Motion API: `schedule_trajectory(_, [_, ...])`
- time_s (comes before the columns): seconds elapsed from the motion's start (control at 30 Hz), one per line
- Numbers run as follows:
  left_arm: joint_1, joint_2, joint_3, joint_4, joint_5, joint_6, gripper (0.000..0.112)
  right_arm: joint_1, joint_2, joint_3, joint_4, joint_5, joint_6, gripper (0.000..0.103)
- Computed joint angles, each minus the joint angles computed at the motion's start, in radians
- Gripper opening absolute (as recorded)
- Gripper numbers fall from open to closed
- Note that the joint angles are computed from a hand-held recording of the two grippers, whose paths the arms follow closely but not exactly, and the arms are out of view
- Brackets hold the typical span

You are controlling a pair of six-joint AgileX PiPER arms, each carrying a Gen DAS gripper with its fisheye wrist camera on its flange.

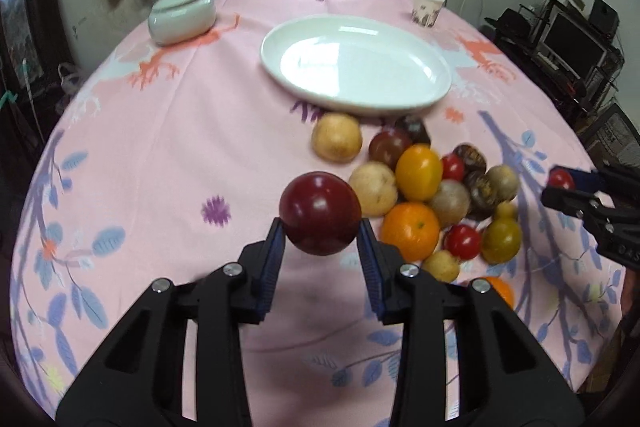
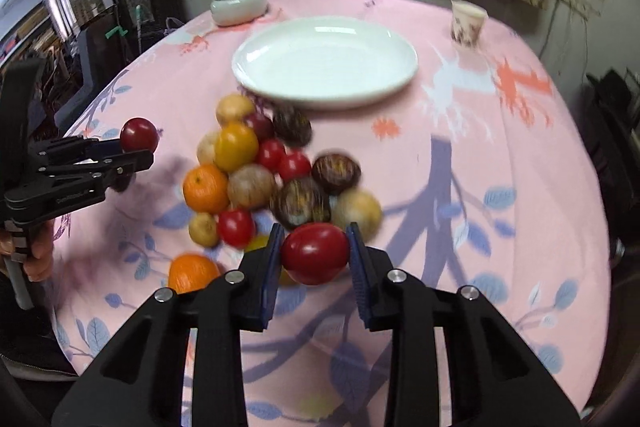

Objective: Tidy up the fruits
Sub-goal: 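Place a red plum with the left tool while the right tool places a tomato, then grasp the dark mangosteen with the left tool while the right tool grasps a mandarin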

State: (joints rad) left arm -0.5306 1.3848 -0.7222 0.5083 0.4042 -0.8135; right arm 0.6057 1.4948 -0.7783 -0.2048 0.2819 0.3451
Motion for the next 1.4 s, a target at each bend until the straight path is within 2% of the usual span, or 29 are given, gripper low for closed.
schedule_trajectory(0.13, [0.021,0.075,-0.179,-0.078,0.101,0.156,0.037,-0.039,0.086,-0.173,0.016,0.019,-0.086,0.032])
schedule_trajectory(0.2, [0.03,0.131,-0.27,-0.095,0.116,0.216,0.037,-0.063,0.174,-0.287,-0.009,0.026,-0.086,0.032])
schedule_trajectory(0.27, [0.065,0.225,-0.396,-0.179,0.12,0.323,0.037,-0.098,0.287,-0.425,0.069,0.049,-0.171,0.032])
schedule_trajectory(0.33, [0.099,0.344,-0.543,-0.252,0.151,0.404,0.037,-0.115,0.392,-0.548,0.063,0.071,-0.189,0.032])
schedule_trajectory(0.4, [0.124,0.49,-0.72,-0.289,0.208,0.449,0.038,-0.135,0.52,-0.7,0.057,0.121,-0.192,0.032])
schedule_trajectory(0.57, [0.176,0.827,-1.162,-0.359,0.416,0.531,0.037,-0.183,0.791,-1.065,0.157,0.264,-0.285,0.032])
schedule_trajectory(0.67, [0.2,0.931,-1.303,-0.382,0.48,0.562,0.038,-0.2,0.919,-1.267,0.206,0.375,-0.318,0.032])
schedule_trajectory(0.73, [0.213,0.989,-1.392,-0.405,0.534,0.591,0.038,-0.211,1.021,-1.457,0.242,0.516,-0.329,0.033])
schedule_trajectory(0.8, [0.225,1.014,-1.427,-0.436,0.556,0.608,0.045,-0.212,1.053,-1.52,0.232,0.568,-0.286,0.036])
schedule_trajectory(0.83, [0.228,1.002,-1.408,-0.434,0.538,0.599,0.064,-0.212,1.034,-1.492,0.228,0.549,-0.272,0.046])
schedule_trajectory(0.87, [0.228,0.982,-1.376,-0.428,0.511,0.589,0.075,-0.211,0.993,-1.423,0.228,0.501,-0.269,0.056])
schedule_trajectory(0.9, [0.229,0.954,-1.333,-0.421,0.473,0.58,0.075,-0.211,0.94,-1.323,0.229,0.42,-0.275,0.062])
schedule_trajectory(0.93, [0.23,0.931,-1.306,-0.423,0.455,0.582,0.075,-0.209,0.901,-1.261,0.226,0.379,-0.281,0.062])
schedule_trajectory(1.0, [0.229,0.877,-1.244,-0.425,0.429,0.584,0.075,-0.214,0.828,-1.15,0.245,0.324,-0.299,0.062])
schedule_trajectory(1.07, [0.227,0.807,-1.156,-0.418,0.397,0.568,0.076,-0.232,0.747,-1.033,0.329,0.285,-0.345,0.062])
schedule_trajectory(1.17, [0.218,0.636,-0.925,-0.375,0.311,0.544,0.087,-0.248,0.598,-0.812,0.412,0.221,-0.403,0.062])
schedule_trajectory(1.3, [0.195,0.39,-0.587,-0.273,0.192,0.49,0.087,-0.263,0.38,-0.483,0.553,0.108,-0.524,0.062])
schedule_trajectory(1.4, [0.18,0.22,-0.358,-0.193,0.134,0.398,0.09,-0.276,0.22,-0.241,0.796,0.04,-0.742,0.063])
